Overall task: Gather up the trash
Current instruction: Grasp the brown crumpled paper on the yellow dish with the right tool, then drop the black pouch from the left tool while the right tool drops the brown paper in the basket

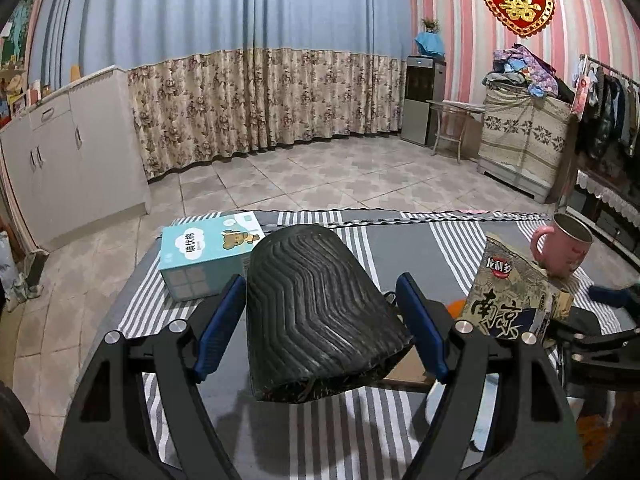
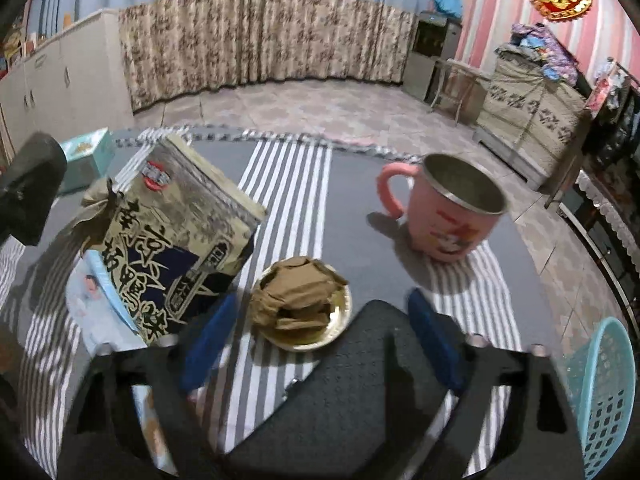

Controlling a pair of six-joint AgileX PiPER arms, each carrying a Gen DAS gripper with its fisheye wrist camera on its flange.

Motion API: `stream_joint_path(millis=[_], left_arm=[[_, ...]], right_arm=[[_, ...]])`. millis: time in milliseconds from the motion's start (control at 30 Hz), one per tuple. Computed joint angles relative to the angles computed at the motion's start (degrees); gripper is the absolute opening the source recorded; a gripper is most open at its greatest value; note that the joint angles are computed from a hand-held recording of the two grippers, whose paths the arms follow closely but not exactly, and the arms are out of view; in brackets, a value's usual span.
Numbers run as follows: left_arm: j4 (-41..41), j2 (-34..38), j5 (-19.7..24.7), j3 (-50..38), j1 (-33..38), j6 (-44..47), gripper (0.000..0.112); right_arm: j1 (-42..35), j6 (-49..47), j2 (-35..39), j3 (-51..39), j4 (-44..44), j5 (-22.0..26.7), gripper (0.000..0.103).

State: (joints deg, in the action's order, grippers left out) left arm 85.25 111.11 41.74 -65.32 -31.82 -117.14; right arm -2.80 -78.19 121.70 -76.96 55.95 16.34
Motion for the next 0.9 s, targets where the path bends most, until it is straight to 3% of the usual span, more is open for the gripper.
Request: stream_joint_path(millis=[67, 133, 200, 333, 400, 567, 700, 900], left_arm=[[0.24, 0.2, -0.24, 0.11, 0.11, -0.37, 0.075], [0.17, 0.31, -0.12, 0.07, -0.01, -0.4, 0.075], [0.16, 0.47, 0.07, -0.04, -0.09, -0.3, 0.075], [0.0, 0.66, 0.35, -0.17, -0.16, -0.06, 0.075], [-1.48, 1.06, 1.17, -1.22, -0.62, 1.46, 0.075], [-6.57, 1.1, 5.71, -5.3, -4.32, 7.21, 0.075], [-9.34, 1.15, 10.61, -9.04, -9.29, 11.08, 0.075], [-13.18, 4.72, 14.07, -19.28, -15.53, 16.61, 0.075]], right_arm=[[-0.09, 4.43, 1.54, -2.5, -4.49, 2.51, 0.063], [-0.84, 4.24, 2.39, -4.47, -4.89, 6.88, 0.042], [-1.09, 1.03, 1.38, -3.51, -2.75, 6.9, 0.04], [-3.67, -15.99, -3.06, 1.84, 11.59, 6.47, 0.04], [-6.46, -22.42, -5.27, 4.02, 17.62, 8.13, 0.04], [-17.15, -31.76, -9.52, 7.07, 22.73, 13.91, 0.04], [-26.23, -30.33, -8.69, 3.76, 18.96, 18.59, 0.04], [-38.47, -22.95, -1.77, -7.86, 13.03, 23.36, 0.04]])
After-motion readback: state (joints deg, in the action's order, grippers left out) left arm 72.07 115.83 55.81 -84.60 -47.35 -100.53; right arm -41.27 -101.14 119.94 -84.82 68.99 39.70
